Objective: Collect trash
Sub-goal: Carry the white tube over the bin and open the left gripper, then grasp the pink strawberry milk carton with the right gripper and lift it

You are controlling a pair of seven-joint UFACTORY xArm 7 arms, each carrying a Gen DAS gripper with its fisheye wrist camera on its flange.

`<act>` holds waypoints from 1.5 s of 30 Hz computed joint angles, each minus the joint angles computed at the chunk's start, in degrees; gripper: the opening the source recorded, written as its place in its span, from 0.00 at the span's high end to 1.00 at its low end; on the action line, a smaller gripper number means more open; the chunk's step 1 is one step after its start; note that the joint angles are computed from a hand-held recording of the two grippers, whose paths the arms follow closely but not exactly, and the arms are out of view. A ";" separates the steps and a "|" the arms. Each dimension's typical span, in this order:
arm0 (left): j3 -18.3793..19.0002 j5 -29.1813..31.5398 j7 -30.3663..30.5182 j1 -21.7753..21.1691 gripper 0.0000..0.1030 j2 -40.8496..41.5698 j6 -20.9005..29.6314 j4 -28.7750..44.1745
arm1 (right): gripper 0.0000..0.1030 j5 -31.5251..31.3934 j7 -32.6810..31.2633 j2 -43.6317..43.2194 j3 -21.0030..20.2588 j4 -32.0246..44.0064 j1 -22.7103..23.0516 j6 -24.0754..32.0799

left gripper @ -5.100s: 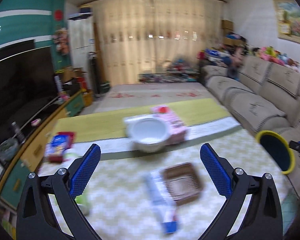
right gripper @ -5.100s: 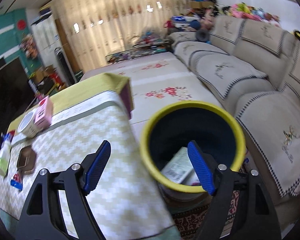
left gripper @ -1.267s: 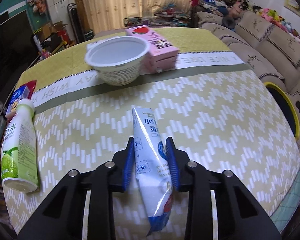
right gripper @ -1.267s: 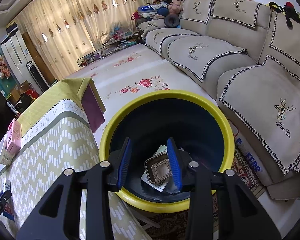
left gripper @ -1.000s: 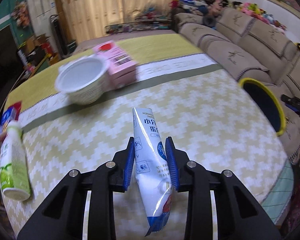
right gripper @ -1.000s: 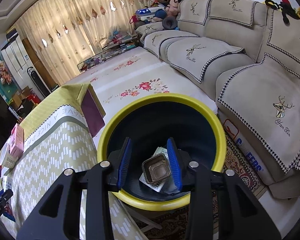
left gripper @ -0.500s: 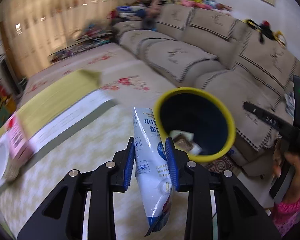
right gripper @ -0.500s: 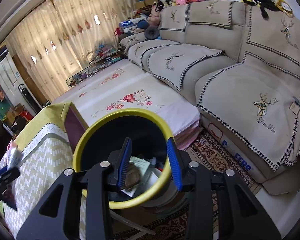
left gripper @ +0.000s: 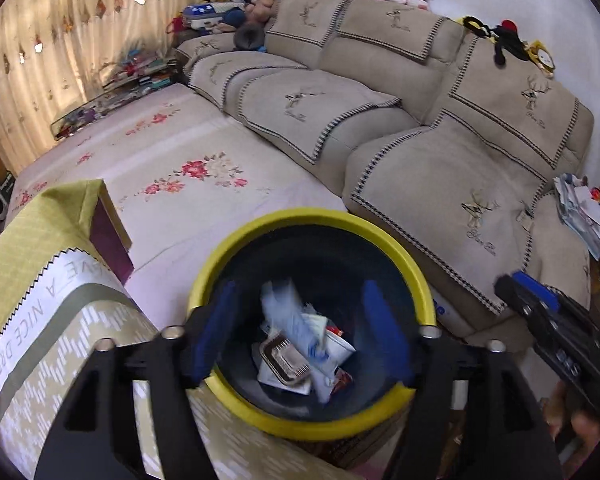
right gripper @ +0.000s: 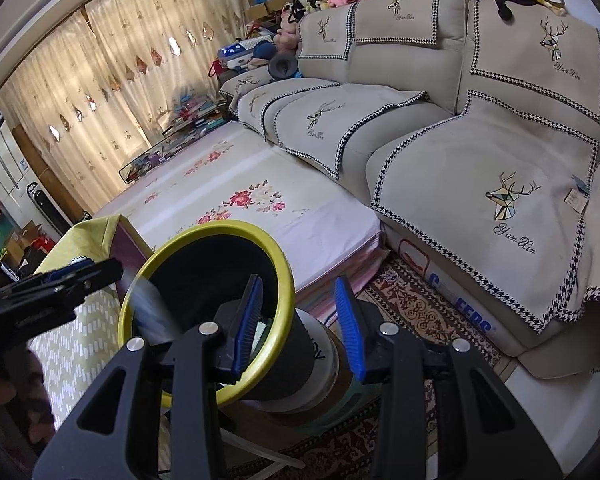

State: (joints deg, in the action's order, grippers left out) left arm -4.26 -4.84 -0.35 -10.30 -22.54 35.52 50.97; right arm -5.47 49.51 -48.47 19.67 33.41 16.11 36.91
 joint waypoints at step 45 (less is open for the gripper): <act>33.45 1.72 28.87 42.74 0.07 -49.90 5.34 -24.83 | 0.60 -26.77 -15.12 76.38 9.63 77.68 34.06 11.07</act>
